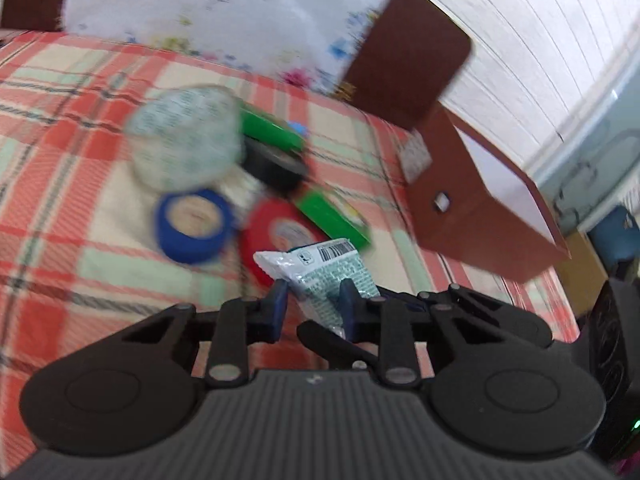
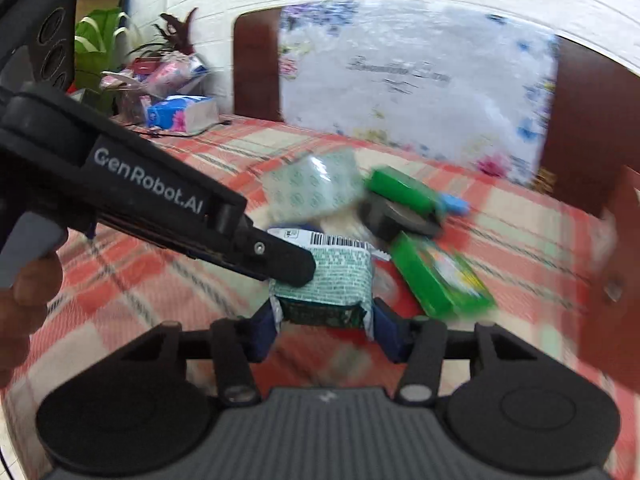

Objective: Organize objects
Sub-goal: 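Grasp the clear packet with green label with the left gripper and lift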

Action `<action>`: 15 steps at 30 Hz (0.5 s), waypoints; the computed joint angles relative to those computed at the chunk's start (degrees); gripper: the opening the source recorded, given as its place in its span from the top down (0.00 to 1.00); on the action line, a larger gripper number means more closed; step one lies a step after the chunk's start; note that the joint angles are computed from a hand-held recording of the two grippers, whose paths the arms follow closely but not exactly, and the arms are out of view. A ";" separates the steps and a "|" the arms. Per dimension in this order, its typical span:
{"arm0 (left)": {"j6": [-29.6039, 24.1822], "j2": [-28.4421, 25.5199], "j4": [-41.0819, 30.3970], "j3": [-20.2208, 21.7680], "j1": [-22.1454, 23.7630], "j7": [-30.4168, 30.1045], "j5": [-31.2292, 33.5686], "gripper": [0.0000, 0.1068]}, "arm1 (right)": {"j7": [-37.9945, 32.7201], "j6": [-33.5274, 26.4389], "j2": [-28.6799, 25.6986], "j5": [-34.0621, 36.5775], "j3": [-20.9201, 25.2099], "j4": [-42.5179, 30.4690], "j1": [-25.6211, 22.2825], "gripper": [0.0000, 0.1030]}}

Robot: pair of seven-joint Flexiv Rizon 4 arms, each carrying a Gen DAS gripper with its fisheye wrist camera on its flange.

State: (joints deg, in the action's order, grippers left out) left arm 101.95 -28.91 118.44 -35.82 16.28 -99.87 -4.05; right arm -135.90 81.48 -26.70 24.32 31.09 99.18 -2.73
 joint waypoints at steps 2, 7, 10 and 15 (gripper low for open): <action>-1.22 -1.52 -1.34 -2.00 -0.52 1.83 1.14 0.71 | 0.70 0.15 2.48 1.02 -0.91 2.86 -1.36 0.52; -5.98 -4.96 -5.80 -4.72 -3.17 7.51 0.30 0.58 | 3.41 3.74 7.72 2.06 -5.45 9.61 -2.43 0.52; -8.94 -2.86 -8.77 6.42 -13.37 6.89 -2.47 0.38 | 8.32 6.40 9.19 0.01 -9.73 12.19 -0.15 0.37; -10.55 -0.82 -7.86 10.37 -16.53 6.48 -7.86 0.38 | 9.48 8.64 9.39 -1.10 -5.84 14.16 -5.22 0.28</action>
State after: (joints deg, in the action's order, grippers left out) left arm 91.40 -29.74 110.57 -25.45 -0.25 -93.39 -11.91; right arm -126.41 90.12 -17.31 23.22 25.25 113.34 -7.95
